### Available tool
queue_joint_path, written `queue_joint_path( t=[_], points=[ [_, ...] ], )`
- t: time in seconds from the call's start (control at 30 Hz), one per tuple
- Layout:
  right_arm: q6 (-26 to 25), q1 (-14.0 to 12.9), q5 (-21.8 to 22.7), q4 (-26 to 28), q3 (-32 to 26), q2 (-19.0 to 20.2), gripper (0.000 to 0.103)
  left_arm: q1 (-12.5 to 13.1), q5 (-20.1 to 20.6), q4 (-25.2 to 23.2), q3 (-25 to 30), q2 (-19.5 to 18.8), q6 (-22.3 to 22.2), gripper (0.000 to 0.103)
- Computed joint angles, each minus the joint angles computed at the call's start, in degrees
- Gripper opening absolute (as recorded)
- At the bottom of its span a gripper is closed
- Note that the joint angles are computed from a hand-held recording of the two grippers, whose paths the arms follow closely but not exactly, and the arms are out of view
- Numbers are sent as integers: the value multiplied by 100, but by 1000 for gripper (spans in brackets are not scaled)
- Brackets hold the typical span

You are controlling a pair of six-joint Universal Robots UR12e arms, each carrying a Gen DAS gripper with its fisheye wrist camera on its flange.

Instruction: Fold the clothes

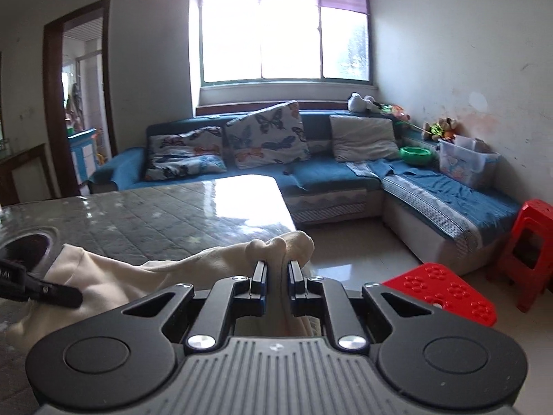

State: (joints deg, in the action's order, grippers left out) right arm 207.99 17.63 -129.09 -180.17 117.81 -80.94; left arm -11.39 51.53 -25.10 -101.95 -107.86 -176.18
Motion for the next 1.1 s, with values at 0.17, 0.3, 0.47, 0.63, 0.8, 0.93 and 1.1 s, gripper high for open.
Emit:
queue_joint_path(
  t=[0.17,0.3,0.47,0.63,0.8,0.93,1.1],
  points=[
    [486,-141,194,368,84,60,11,-94,438,47,-45,-41,190,23],
    [720,-159,101,840,31,81,15,-72,614,191,-96,-25,235,34],
    [666,-124,28,667,-31,145,18,-43,811,355,-164,15,271,41],
    [376,-233,583,533,-171,312,36,-48,956,355,-130,-9,229,46],
    [266,-246,758,665,-392,529,41,-56,1041,353,-87,-53,196,47],
    [185,-282,781,763,-489,622,46,-62,1108,406,-80,-74,248,50],
    [140,-249,787,713,-540,633,53,-67,1199,465,-81,-73,249,54]
  ],
)
